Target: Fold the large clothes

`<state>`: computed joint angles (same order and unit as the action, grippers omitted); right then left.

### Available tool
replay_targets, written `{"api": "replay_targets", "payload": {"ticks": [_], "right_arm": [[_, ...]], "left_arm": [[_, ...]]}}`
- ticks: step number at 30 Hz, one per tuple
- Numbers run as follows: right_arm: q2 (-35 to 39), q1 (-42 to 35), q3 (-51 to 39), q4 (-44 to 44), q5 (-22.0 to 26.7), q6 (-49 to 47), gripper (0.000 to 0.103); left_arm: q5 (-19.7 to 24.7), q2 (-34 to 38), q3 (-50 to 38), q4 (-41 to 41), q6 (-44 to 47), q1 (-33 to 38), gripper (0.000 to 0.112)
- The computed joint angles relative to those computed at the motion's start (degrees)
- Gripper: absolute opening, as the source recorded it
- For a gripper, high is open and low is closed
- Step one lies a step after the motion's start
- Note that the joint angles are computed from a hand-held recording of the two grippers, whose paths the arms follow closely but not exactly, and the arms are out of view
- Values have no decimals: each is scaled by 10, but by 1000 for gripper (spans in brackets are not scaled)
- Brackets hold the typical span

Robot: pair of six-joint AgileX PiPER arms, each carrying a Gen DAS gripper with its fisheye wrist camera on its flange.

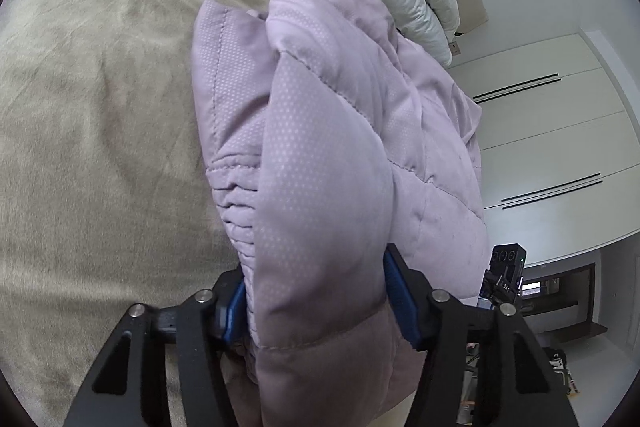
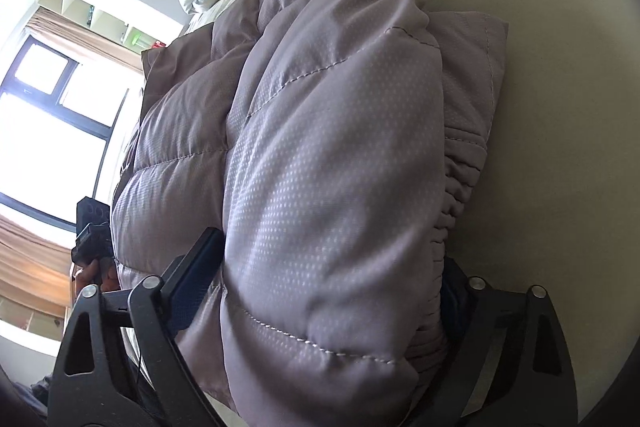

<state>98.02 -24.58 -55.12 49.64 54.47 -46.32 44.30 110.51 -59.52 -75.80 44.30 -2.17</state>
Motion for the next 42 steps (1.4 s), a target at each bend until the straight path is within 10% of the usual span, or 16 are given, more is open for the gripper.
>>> {"api": "replay_targets", "payload": {"ticks": [12,19,28,42], "right_arm": [[-165,88,47,-77,-73,83,51],[-291,37,106,-38,0,36,49],[-486,76,238,-46,54,115,49],[-508,33,389,-35,13,123,81]], "left_arm": [[-36,-139,24,93,-101,-29,37],[10,-275,135,97,-77,27,37],[100,-456,295,170,-68,123,37],[0,-482,414,152,-26,106,68]]}}
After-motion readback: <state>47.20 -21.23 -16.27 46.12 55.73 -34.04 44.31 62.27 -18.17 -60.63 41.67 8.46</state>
